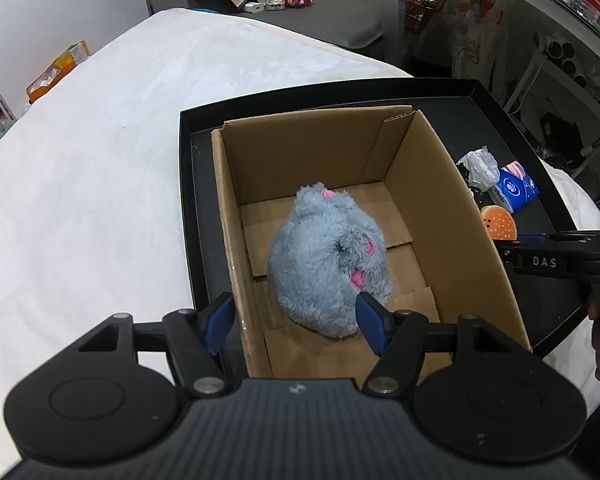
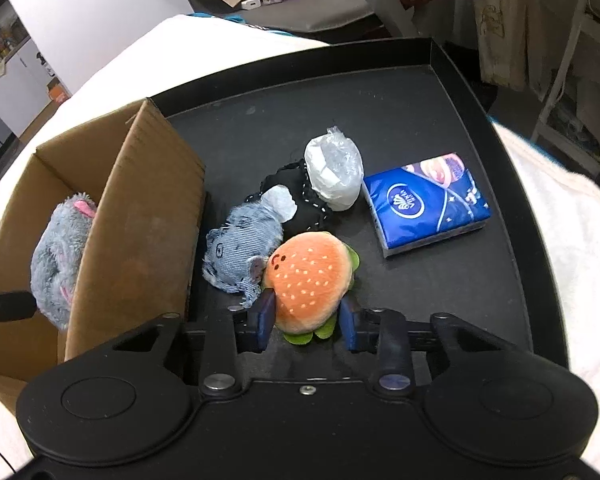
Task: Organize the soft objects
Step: 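Move the right gripper to the burger plush and grasp it, then lift the burger plush and carry it toward the box with the right gripper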
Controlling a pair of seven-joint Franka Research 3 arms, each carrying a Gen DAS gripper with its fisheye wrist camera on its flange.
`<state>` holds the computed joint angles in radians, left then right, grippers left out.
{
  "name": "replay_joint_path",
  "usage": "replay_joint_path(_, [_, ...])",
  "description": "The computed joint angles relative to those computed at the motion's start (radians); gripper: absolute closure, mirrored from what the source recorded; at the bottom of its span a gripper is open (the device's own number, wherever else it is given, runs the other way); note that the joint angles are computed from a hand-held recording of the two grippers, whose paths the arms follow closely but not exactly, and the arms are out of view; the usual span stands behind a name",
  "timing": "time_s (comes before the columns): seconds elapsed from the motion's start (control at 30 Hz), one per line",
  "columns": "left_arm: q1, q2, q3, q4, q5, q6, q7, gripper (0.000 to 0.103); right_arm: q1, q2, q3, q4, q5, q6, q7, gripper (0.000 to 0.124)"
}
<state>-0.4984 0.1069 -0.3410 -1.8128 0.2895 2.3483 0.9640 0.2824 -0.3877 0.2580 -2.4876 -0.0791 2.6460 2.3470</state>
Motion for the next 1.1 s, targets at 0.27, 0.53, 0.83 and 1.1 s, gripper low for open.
replay_joint_path(0.27, [0.0,-0.006,0.0,-0.004,0.001,0.008,-0.014,0.038,-0.011,-0.055,0.011,-0.013,-0.022,-0.046,0.012,0.092])
replay_joint_path(0.53, [0.004,-0.029,-0.001,-0.029,-0.011,0.03,-0.009,0.038,-0.028,-0.093,0.038,0.003,-0.064,-0.068,0.031,0.092])
replay_joint_path(0.83, [0.013,-0.061,0.0,-0.07,-0.009,0.08,-0.039,0.038,-0.04,-0.095,0.063,0.049,-0.117,-0.067,0.021,0.092])
replay_joint_path(1.1, [0.026,-0.094,0.003,-0.115,-0.025,0.127,-0.045,0.038,-0.048,-0.073,0.086,0.104,-0.172,-0.067,0.036,0.092])
